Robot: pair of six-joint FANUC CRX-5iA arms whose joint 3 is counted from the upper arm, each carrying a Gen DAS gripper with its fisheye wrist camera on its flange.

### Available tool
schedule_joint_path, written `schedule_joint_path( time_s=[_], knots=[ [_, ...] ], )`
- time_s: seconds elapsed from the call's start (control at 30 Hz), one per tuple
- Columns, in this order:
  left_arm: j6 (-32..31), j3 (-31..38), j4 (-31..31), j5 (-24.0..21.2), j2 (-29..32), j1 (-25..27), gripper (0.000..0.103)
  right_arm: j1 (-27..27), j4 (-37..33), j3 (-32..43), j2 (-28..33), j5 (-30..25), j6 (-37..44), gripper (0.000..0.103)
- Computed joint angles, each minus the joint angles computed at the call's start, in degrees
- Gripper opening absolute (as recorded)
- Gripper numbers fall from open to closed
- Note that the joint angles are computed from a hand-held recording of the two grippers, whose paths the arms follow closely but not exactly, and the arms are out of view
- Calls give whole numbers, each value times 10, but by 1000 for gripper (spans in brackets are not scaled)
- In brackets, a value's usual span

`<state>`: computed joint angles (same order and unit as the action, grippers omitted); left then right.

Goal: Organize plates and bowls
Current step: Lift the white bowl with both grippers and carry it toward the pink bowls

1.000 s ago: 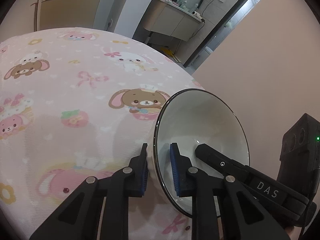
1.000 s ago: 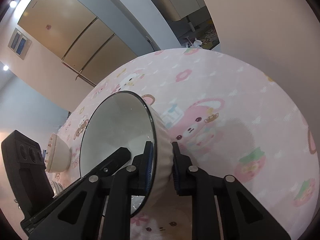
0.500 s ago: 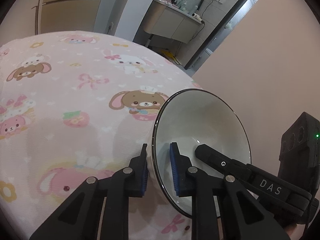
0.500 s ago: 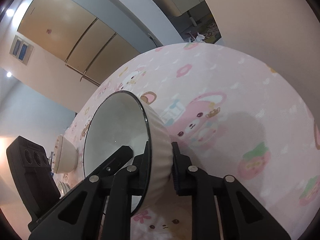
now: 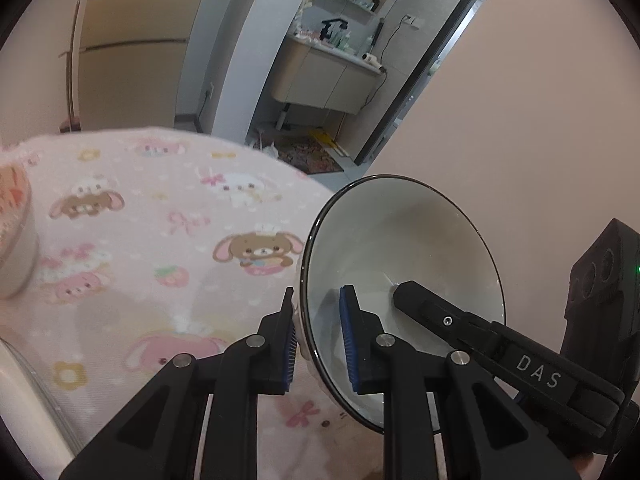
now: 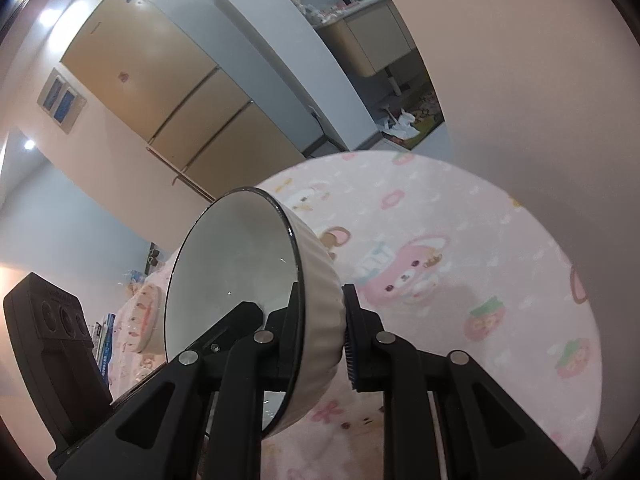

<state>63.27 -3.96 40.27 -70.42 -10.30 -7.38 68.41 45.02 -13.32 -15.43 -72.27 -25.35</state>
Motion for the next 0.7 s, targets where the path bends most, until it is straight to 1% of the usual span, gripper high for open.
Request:
schedule_joint_path(
  time_s=[0.07, 0.2, 0.3, 0.37, 0.47, 0.6, 0.7],
  knots=[
    [4, 24, -14, -20, -2, 10, 22, 6, 4, 27, 14, -12, 15, 17],
    [-10, 40, 14, -50, -15, 58, 21, 17, 20, 80, 47, -24, 35, 17],
    [-18, 46, 35, -63, -27, 101, 21, 19, 29, 132, 84, -38, 71, 17],
    [-29, 51, 43, -71, -33, 127, 21, 20, 33, 156, 102, -33, 85, 17],
    [-34, 82, 33, -90, -26, 159, 21, 11, 19, 198, 128, -14, 115, 17],
    [-48, 99, 56, -105, -13, 213, 22, 2, 4, 276, 183, -2, 177, 17],
    [-59, 106, 72, -105, -5, 257, 21, -7, -4, 330, 224, 15, 219, 17]
  ],
)
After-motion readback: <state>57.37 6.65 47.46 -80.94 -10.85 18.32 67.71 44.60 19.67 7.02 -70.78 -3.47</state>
